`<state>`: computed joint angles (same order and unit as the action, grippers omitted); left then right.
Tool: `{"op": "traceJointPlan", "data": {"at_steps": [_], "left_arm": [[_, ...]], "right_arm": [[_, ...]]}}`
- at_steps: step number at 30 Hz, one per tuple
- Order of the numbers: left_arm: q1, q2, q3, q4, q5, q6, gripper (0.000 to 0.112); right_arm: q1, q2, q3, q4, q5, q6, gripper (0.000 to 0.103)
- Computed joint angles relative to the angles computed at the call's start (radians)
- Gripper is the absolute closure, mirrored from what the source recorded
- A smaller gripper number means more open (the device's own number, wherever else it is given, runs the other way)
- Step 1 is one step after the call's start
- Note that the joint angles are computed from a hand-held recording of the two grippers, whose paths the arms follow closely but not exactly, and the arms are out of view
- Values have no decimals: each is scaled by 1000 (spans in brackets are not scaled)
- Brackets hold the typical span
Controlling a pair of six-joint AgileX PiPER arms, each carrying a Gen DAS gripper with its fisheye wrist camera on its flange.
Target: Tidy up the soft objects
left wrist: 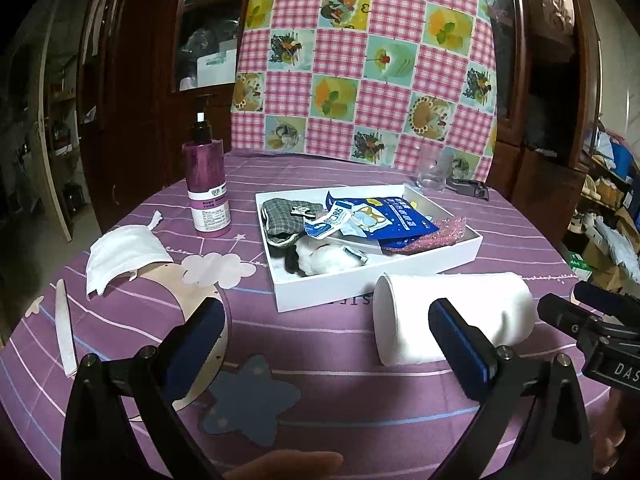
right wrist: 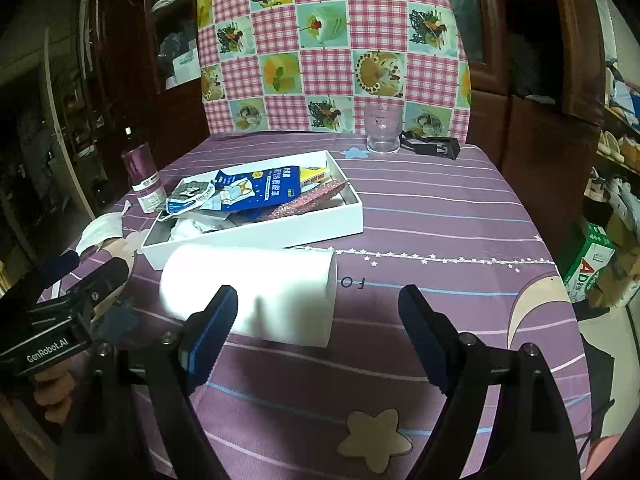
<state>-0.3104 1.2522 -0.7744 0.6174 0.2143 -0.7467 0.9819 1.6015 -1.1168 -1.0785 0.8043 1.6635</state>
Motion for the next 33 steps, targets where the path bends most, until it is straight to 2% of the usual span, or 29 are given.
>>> {"op": "traceJointPlan", "data": {"at_steps": [7, 11, 20, 24, 29, 33], "left_arm": [[-7, 3, -2, 52, 11, -56, 9], [0, 10, -8, -34, 12, 31, 9], [-9, 20, -14, -34, 27, 28, 9], [-23, 16, -8, 60, 32, -55, 9], [-26, 15, -6, 82, 33, -82, 9], [-36, 11, -3, 154, 39, -158, 9]], "right_arm": [[7, 1, -3, -6, 14, -3, 21], [10, -2, 0, -14, 15, 6, 21], [12, -7, 4, -17, 17, 6, 21], [14, -5, 3, -20, 17, 10, 21], [19, -13, 8, -24, 25, 13, 21], [21, -14, 7, -23, 27, 11, 21]]}}
